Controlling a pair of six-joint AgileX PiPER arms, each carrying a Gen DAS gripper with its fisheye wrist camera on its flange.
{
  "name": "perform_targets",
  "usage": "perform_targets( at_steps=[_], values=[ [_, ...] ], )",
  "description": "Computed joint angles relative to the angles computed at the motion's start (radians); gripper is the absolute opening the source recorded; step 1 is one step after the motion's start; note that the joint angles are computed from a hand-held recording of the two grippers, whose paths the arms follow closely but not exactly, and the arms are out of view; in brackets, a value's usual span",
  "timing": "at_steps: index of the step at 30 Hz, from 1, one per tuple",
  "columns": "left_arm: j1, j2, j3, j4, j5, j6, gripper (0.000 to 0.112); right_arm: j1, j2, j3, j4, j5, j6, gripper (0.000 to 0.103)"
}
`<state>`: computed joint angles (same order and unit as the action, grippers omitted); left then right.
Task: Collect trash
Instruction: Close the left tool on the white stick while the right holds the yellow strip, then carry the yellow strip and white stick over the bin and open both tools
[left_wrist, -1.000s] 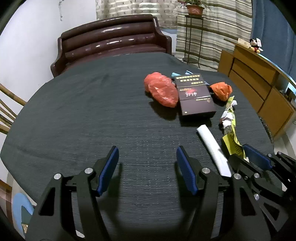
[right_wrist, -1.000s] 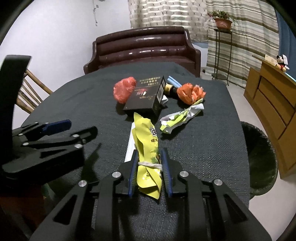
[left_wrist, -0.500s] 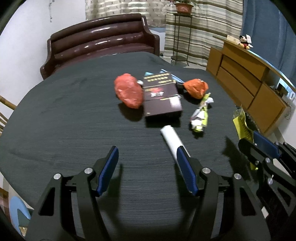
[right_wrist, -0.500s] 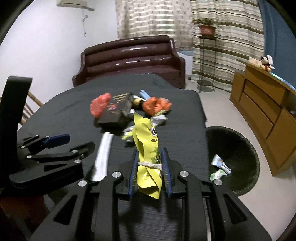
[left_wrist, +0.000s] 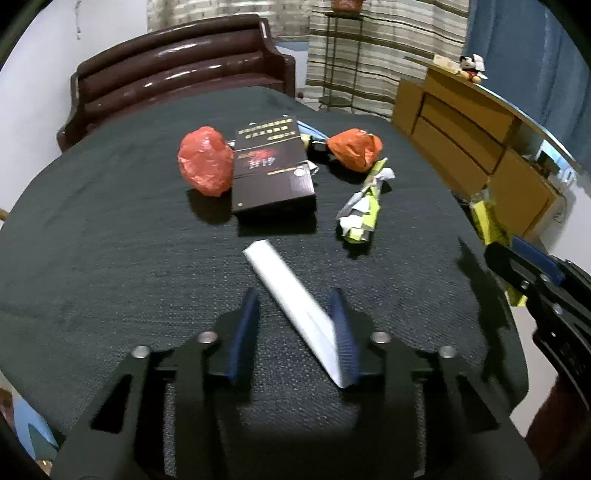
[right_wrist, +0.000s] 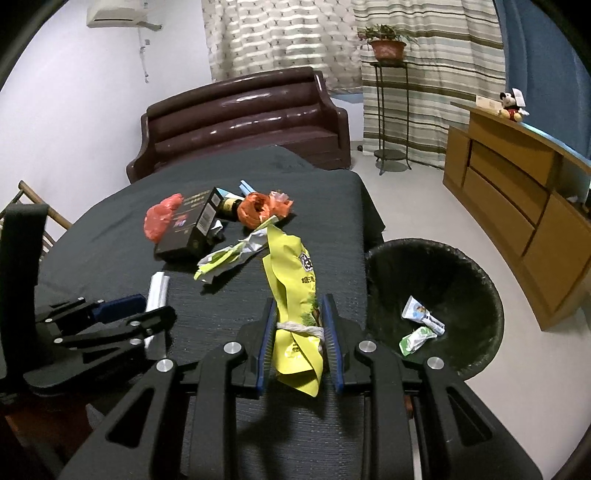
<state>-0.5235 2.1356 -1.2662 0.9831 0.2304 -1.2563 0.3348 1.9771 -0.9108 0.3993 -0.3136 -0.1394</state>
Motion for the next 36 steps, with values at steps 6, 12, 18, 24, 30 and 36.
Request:
perform_targets(
  at_steps=[6,12,18,24,30,36],
  values=[
    [0.029,-0.018,0.046,0.019,-0.095,0.001,0.023,-0.013,0.000,0.007,-0.041,0.000,0.040,0.026],
    [0.035,-0.029,0.069,0.179,-0.137,-0.134,0.010,-0.016,0.003,0.009,-0.046,-0.003,0.047,0.026],
    [0.031,-0.021,0.063,0.208,-0.139,-0.156,0.006,-0.018,0.008,0.008,-0.053,-0.002,0.053,0.026],
    [0.028,-0.011,0.043,0.173,-0.103,-0.120,0.012,-0.017,0.009,0.007,-0.048,-0.001,0.052,0.026],
    [0.045,-0.001,0.021,0.036,-0.103,0.010,0.027,-0.025,0.013,0.007,-0.069,0.001,0.075,0.026],
    [0.069,-0.009,0.052,0.191,-0.151,-0.133,0.016,-0.033,0.018,0.004,-0.098,0.009,0.104,0.026]
  ],
)
